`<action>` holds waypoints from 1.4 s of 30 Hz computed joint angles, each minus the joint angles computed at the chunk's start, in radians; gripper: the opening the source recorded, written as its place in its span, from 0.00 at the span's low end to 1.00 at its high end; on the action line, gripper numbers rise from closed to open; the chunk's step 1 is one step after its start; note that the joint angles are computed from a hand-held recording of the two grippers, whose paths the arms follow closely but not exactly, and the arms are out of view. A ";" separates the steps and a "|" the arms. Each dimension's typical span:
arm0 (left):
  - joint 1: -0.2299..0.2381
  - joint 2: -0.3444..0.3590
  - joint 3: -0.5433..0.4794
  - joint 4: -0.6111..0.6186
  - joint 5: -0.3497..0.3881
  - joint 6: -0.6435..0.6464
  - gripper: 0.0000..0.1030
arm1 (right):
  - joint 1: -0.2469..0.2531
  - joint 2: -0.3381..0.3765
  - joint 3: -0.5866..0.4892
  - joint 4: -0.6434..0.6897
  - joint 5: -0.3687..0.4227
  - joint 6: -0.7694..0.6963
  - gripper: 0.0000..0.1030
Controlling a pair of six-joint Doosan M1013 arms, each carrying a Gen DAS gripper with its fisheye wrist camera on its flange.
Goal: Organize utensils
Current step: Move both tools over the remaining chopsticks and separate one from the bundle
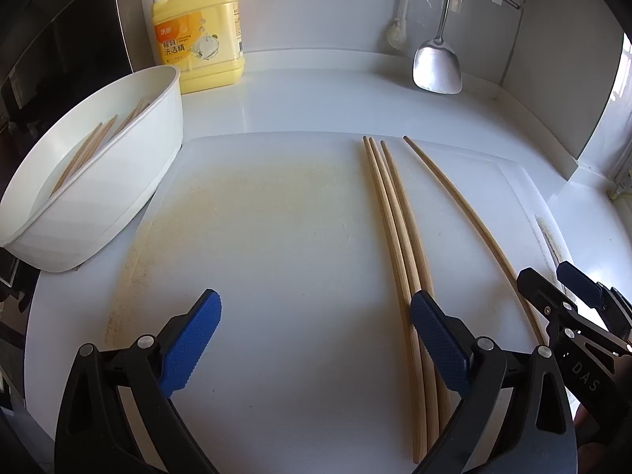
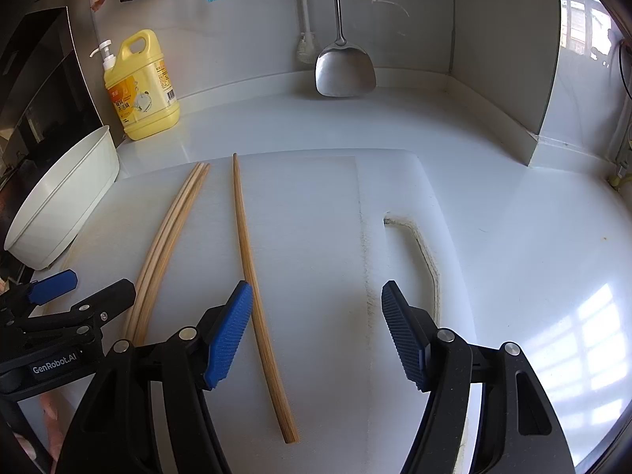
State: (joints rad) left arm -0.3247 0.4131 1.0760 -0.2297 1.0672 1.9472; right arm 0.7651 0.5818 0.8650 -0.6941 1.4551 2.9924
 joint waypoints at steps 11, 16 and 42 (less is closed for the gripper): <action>0.004 0.008 -0.011 -0.010 0.021 -0.009 0.95 | 0.000 0.004 -0.007 0.000 0.005 -0.002 0.63; 0.014 0.016 -0.021 -0.016 0.027 -0.026 0.95 | -0.001 0.008 -0.015 0.004 0.002 -0.011 0.63; -0.006 0.039 -0.049 0.067 0.000 -0.084 0.95 | -0.013 0.070 -0.118 0.011 0.060 -0.142 0.63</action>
